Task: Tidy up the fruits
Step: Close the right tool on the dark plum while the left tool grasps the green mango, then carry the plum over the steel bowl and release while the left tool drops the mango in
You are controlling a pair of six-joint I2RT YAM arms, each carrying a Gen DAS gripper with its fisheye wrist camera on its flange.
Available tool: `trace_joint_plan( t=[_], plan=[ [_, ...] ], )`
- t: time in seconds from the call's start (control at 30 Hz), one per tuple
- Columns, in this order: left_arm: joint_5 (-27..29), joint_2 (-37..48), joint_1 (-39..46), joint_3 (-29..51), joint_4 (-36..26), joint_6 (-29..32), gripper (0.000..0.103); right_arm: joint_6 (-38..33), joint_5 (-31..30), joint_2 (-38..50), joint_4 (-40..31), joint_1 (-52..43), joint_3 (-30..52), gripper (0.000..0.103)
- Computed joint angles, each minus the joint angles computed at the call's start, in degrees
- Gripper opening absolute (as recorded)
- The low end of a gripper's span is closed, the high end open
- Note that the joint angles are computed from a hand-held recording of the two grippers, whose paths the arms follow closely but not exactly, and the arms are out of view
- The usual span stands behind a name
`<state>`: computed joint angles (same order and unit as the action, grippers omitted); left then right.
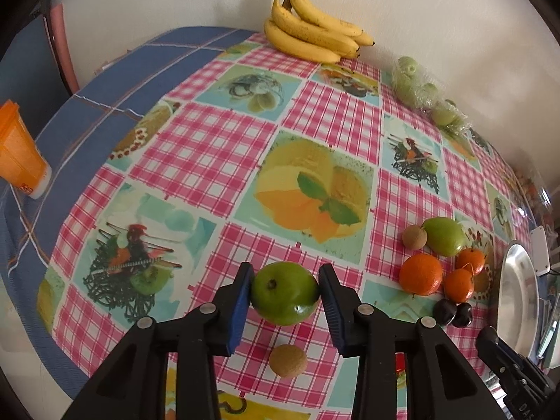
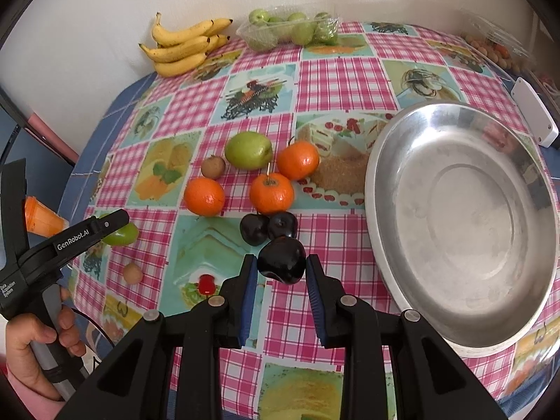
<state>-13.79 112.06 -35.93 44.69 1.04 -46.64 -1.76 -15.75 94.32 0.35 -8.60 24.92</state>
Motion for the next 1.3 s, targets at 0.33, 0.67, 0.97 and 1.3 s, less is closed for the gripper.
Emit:
trace_joint_plan(
  t=[0.33,0.67,0.97,1.3],
  plan=[
    [-3.15,-3.65,-2.11,-0.82,-0.88,-1.20,0.041,-1.61,-3.12,-2.03,-1.71,-3.87,-0.06,0.029],
    [-6.72,-3.98,-6.12,2.13,-3.86,-0.66,0.041,-2.64,-4.29,-4.05,-2.87,-7.02,-0.39,0.029],
    [-8.79,-2.62,-12.30,8.47,-6.02,0.90,0.041,-1.61,-1.41,-5.99,-1.86,-14.65,-0.58,0.029],
    [-8.35,4.59,-19.58,20.94,-9.44,4.44,0.041,-1.42,3.09,-1.71,-2.23,-23.34,1.52,0.030]
  ],
)
